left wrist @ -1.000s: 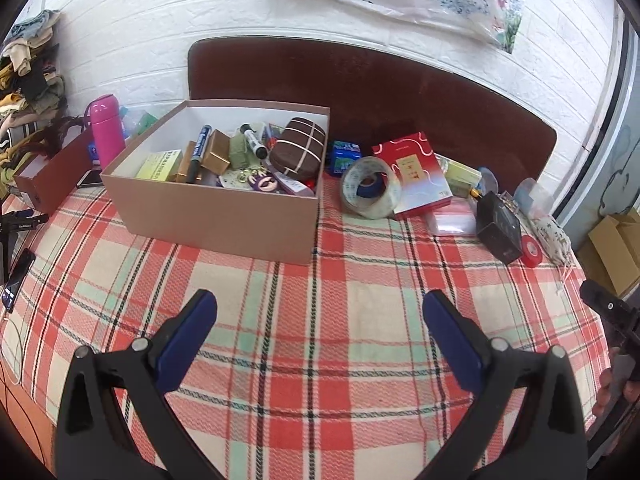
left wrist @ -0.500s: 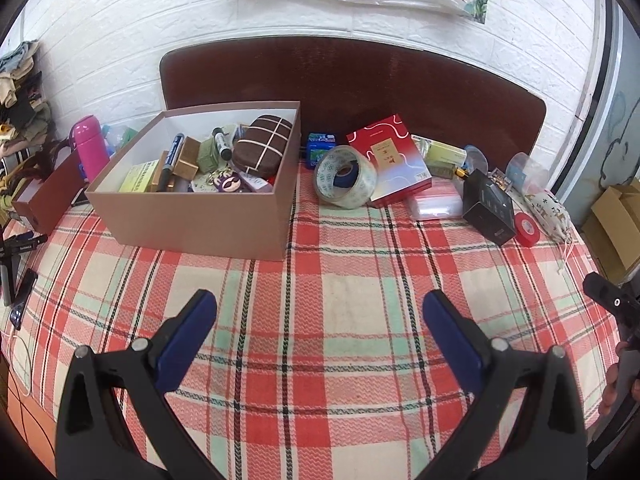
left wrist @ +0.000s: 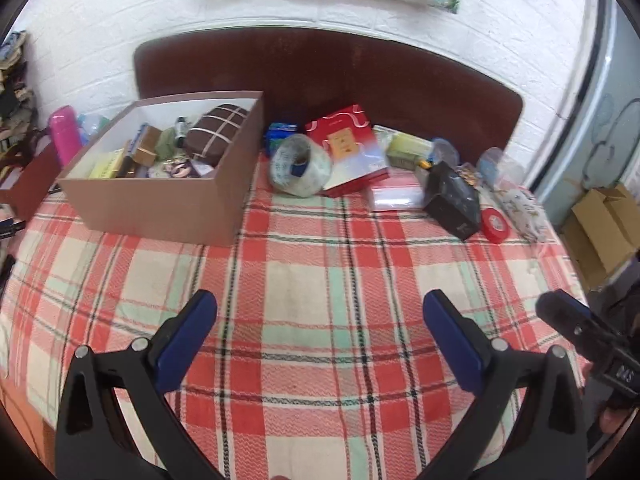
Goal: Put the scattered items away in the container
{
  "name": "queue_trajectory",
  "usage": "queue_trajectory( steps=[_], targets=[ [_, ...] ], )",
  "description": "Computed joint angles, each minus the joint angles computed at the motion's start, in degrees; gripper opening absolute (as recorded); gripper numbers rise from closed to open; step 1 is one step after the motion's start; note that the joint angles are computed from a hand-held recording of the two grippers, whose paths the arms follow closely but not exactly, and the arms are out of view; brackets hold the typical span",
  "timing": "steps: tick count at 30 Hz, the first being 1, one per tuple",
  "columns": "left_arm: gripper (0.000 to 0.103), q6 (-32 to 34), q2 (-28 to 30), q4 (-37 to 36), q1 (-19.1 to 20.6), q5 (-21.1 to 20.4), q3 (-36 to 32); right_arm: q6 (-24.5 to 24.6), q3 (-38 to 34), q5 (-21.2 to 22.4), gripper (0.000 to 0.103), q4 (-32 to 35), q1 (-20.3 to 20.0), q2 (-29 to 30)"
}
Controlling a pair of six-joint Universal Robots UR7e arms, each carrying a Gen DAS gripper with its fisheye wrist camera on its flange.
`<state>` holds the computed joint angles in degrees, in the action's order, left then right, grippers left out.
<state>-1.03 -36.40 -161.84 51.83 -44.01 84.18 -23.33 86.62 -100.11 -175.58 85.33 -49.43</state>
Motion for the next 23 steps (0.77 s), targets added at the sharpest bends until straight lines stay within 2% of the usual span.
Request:
queue_trajectory(
  steps=[3,5,7,14,23],
  targets=[
    [0.103,-1.01,2.29,0.27,-0.77,7.48,-1.62,-0.25,0.15,-0.29,0.103,0.08,-0.08,0.02],
    [0.103,-2.71,3.07,2.21,-0.86,10.33,-2.51,-0.51,0.29,-0.25,0.103,0.11,-0.15,-0.11],
    [0.103,-1.61,3.63,1.81,-0.95,11.69,-2.70,-0.53,0.30,-0.53,0.103,0.20,-0.18,-0.14],
    [0.103,-2.76,1.67,1.40,0.14,2.88,-1.51,-0.55,0.29,-0.74,0.103,0.22,-0.29,-0.19],
    [0.103,-0.62,2.88,0.51,-0.20,2.04,-3.54,-3.19,-0.03,-2.33,0.103,-0.91,0.62,0.07]
  ],
)
